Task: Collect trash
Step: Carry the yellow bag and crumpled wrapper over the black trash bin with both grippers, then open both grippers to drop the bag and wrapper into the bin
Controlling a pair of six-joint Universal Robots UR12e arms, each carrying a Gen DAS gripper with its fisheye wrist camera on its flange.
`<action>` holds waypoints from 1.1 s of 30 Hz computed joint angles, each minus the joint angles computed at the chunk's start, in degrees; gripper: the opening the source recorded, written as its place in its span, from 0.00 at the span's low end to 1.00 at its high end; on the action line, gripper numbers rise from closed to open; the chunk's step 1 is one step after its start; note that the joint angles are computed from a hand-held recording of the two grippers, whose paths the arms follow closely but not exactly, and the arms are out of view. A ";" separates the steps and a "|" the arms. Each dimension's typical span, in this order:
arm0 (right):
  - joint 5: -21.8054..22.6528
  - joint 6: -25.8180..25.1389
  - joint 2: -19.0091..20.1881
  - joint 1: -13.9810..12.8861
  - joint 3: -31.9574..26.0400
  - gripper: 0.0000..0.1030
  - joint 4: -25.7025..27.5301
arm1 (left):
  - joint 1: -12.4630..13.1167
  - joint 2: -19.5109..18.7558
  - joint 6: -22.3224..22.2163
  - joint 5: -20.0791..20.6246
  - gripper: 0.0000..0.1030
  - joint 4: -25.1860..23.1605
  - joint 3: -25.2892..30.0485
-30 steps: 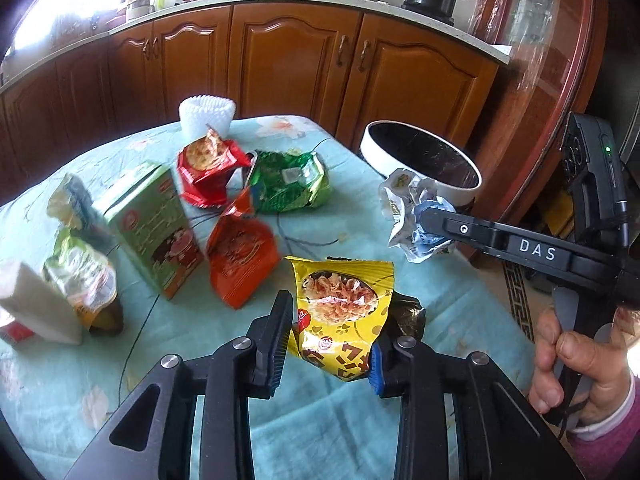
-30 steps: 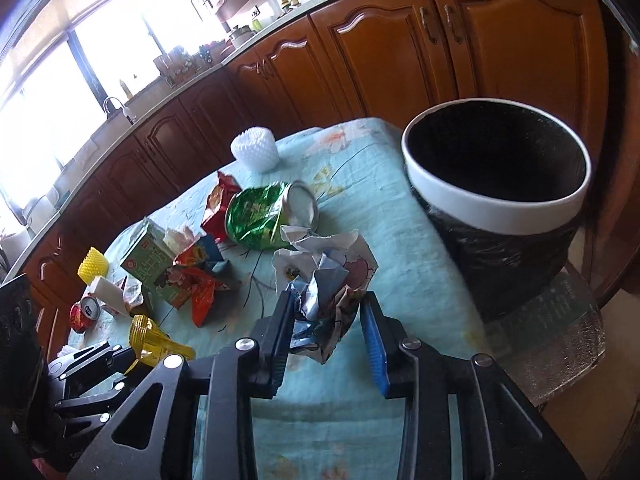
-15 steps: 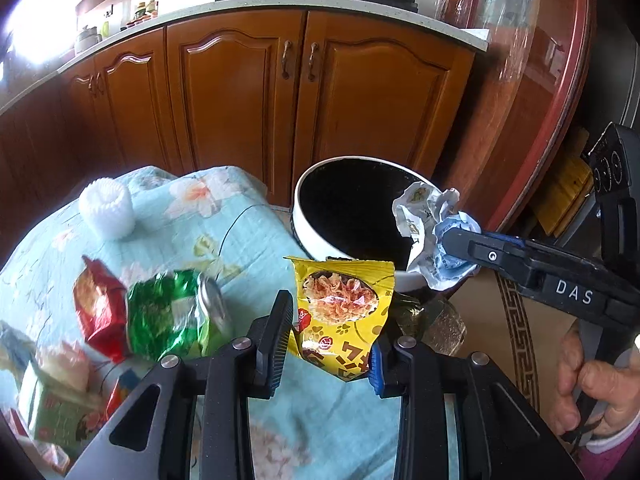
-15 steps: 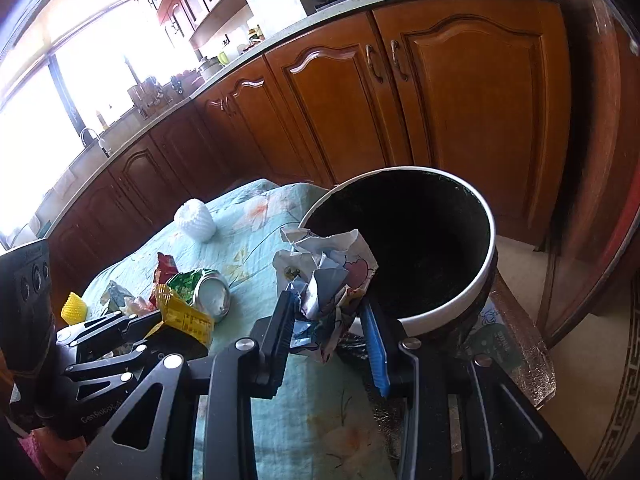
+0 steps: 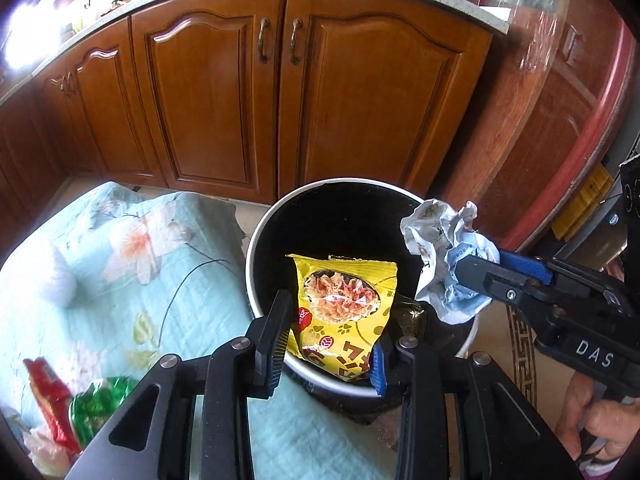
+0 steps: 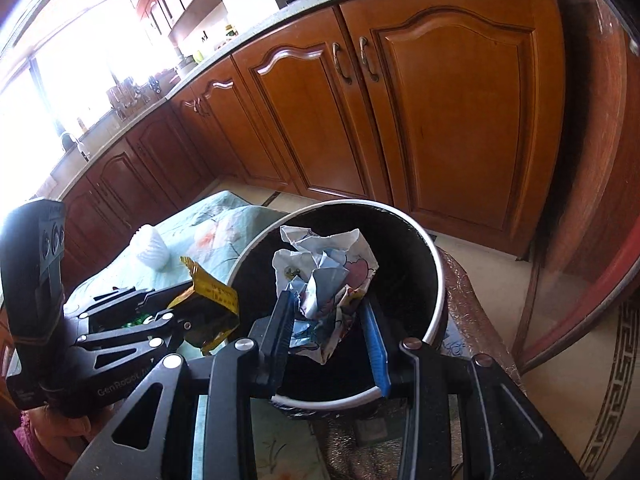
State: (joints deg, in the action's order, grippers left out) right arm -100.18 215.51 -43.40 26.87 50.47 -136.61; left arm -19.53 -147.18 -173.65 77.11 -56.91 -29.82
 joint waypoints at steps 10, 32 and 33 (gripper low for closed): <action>2.21 1.68 1.12 -1.13 -0.79 0.60 1.76 | -0.76 -2.72 2.37 3.79 0.66 -0.28 2.86; 4.26 10.26 -1.14 4.17 6.27 0.87 -12.22 | 4.68 23.98 -7.88 0.60 0.71 32.38 -47.59; 4.92 10.10 -0.59 4.46 5.32 0.87 -11.57 | 5.06 24.77 -8.68 0.73 0.72 33.15 -48.86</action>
State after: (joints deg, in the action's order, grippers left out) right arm -95.26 225.62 -43.99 31.33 55.79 -148.18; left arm -14.47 -122.41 -182.33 77.85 -23.76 -78.68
